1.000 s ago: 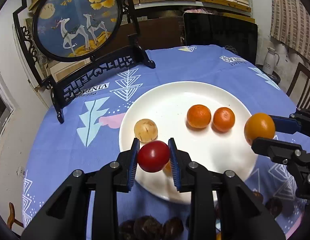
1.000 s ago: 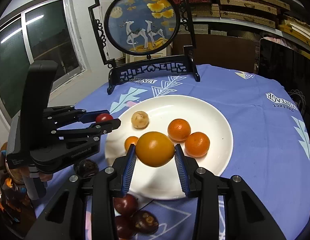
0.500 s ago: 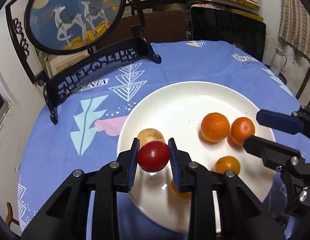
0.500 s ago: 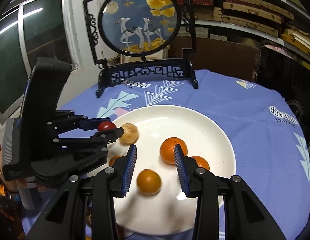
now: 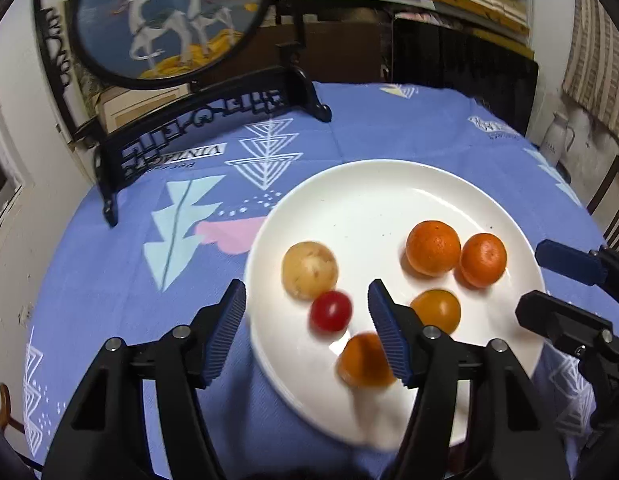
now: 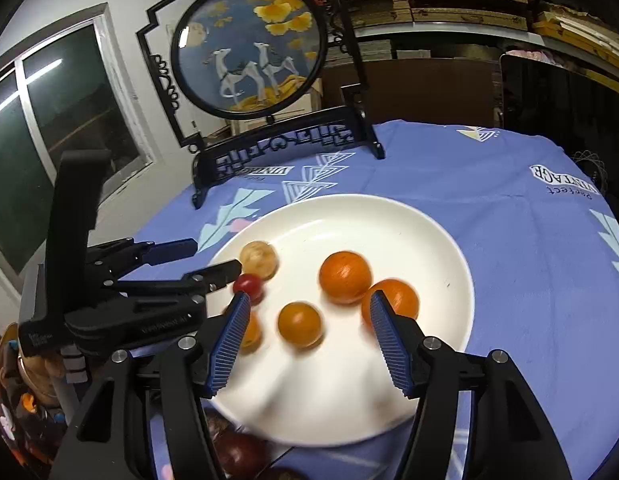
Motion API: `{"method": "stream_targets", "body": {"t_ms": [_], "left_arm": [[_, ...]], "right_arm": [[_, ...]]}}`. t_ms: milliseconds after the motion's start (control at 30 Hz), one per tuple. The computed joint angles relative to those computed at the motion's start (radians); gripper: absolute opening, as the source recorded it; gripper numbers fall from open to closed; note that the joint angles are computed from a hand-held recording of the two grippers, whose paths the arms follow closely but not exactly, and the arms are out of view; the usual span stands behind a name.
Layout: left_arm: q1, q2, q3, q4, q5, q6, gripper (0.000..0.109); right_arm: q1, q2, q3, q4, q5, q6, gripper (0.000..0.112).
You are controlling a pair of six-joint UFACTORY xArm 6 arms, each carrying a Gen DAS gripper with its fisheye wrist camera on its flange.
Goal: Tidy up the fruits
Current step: 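Place the tomato and yellow-orange fruit on the white plate, opening both tools, then grasp a dark brown fruit with the right tool while the left tool grasps a yellow tomato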
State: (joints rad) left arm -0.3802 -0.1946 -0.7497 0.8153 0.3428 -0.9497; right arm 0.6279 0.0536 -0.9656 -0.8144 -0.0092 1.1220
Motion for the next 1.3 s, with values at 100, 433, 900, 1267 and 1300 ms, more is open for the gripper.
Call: {"method": "stream_targets", "body": {"t_ms": [100, 433, 900, 1267, 1300], "left_arm": [[0.005, -0.086, 0.072, 0.016, 0.011, -0.006, 0.069], [0.030, -0.435, 0.340, -0.076, 0.050, 0.093, 0.079], [-0.218, -0.609, 0.484, -0.171, 0.088, 0.184, 0.084], [-0.316, -0.484, 0.462, -0.164, 0.058, 0.144, 0.085], [-0.319, -0.465, 0.455, -0.156, 0.053, 0.138, 0.085]], "right_arm": [[0.017, -0.038, 0.030, -0.050, 0.013, 0.025, 0.063], [0.093, -0.224, 0.194, -0.203, 0.111, 0.131, 0.071], [0.201, -0.434, 0.486, 0.252, 0.244, -0.312, 0.071], [0.209, -0.328, 0.431, 0.220, 0.243, -0.356, 0.044], [0.212, -0.335, 0.436, 0.234, 0.243, -0.369, 0.044]]}}
